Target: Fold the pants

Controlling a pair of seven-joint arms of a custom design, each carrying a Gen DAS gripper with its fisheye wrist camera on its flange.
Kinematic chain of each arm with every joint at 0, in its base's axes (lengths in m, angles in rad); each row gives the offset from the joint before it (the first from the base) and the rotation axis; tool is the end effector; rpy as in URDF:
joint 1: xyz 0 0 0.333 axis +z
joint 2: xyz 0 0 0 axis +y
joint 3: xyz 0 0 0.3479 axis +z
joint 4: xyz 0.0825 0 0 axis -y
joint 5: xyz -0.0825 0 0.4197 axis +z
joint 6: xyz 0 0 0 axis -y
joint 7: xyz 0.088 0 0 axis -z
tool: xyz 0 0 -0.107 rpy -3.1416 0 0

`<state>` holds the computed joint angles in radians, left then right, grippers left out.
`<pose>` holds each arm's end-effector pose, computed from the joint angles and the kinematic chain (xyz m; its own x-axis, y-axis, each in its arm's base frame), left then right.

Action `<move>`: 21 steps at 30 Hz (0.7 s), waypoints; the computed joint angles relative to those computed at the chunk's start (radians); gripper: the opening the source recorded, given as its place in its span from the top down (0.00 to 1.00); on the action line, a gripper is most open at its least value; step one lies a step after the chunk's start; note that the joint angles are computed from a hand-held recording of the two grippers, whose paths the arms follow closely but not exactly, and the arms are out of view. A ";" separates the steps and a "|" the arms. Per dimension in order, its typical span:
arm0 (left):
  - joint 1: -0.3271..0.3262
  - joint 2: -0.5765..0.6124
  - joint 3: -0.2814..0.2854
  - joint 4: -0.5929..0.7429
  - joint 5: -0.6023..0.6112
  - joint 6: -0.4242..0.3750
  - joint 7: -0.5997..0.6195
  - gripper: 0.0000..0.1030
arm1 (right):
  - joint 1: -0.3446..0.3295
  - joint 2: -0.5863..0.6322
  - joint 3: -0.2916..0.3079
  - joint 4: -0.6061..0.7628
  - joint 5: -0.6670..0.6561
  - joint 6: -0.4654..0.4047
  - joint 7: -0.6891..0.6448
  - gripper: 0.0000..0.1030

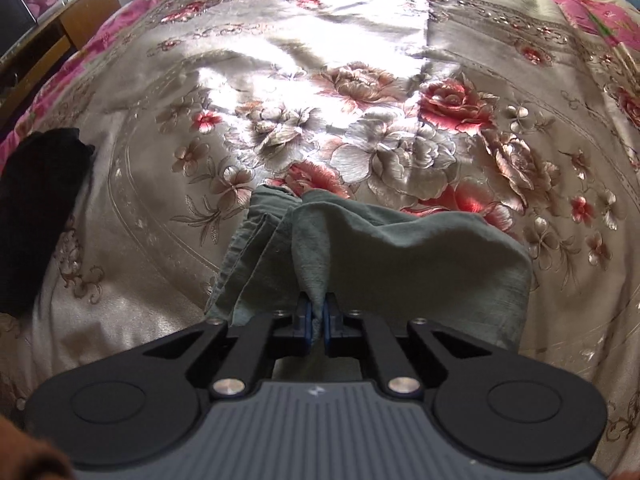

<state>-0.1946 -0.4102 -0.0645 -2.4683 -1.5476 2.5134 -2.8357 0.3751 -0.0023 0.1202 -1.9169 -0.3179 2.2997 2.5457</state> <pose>0.4548 -0.1137 0.4965 -0.8156 -0.5773 -0.0386 -0.2062 0.3523 -0.9129 0.5546 0.2921 0.5522 -0.2793 -0.9527 -0.1195 -0.8469 0.3031 -0.4369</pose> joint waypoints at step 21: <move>-0.038 0.149 0.026 0.154 0.367 0.024 -0.557 0.69 | -0.083 -0.117 0.019 -0.115 0.054 0.313 0.042 0.95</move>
<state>-0.2325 -0.2614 -0.0384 -2.3141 -1.1802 2.5374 -3.3931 0.2925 -0.1194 0.1392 -2.0323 -0.2639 2.6131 2.5877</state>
